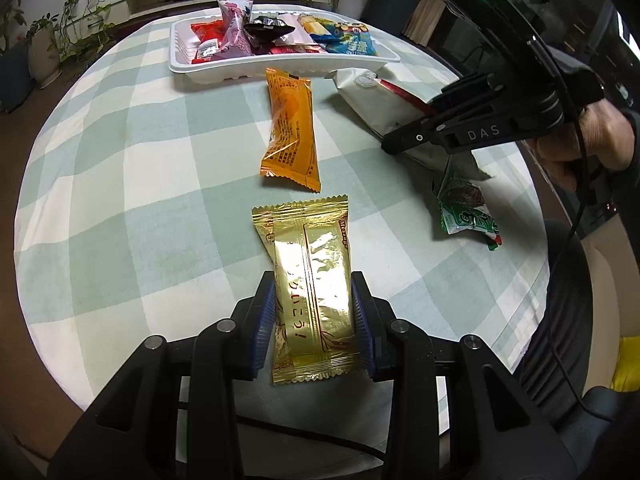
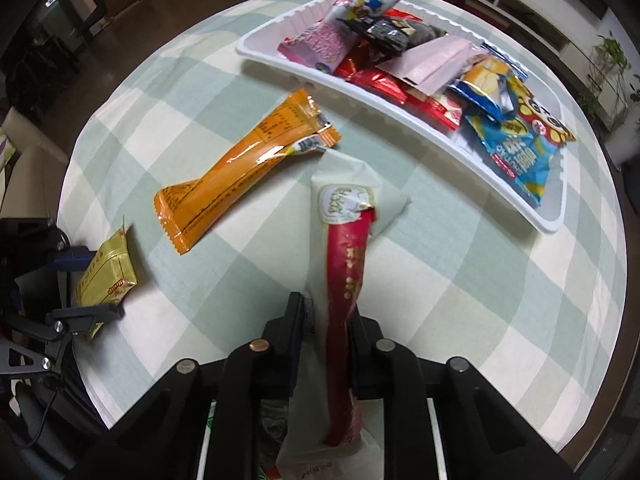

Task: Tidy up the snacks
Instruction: 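Grasp the gold packet with the left gripper while the right grasps the white-and-red wrapper, then carry both packets to the white tray and lower them in with both grippers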

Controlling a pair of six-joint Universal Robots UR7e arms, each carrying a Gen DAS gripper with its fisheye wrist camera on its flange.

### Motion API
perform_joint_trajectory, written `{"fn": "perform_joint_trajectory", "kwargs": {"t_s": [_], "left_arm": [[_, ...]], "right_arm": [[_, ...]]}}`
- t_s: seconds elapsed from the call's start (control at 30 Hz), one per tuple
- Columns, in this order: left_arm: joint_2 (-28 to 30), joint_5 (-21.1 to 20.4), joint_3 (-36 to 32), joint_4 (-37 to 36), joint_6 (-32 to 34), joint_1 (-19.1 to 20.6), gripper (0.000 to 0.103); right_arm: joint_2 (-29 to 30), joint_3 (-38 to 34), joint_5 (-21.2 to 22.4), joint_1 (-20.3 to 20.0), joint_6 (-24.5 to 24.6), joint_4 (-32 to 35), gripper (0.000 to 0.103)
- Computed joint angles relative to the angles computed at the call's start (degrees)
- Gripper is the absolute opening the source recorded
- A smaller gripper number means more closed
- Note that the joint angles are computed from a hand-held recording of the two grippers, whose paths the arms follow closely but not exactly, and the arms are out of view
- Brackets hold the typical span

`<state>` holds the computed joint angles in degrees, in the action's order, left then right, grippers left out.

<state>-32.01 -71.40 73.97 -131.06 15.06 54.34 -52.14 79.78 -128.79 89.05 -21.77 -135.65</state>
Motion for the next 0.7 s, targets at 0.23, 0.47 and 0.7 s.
{"fn": "perform_joint_trajectory", "kwargs": {"t_s": [0.23,0.47,0.7], "left_arm": [[-0.9,-0.5,1.2,-2.3,-0.4,0.1,0.033],[-1.6,-1.9,1.6,-3.1,-1.0,0.4,0.033],[-1.8,-3.4,1.3,-3.4,-1.9,0.8,0.033]], "right_arm": [[-3.8,5.8,4.4,-0.8,1.3,-8.8,0.014],[-8.4,11.7,9.2,-2.2,3.6,-17.9,0.014],[-11.9,15.9,14.6,-5.3,7.4,-22.1,0.014]]}}
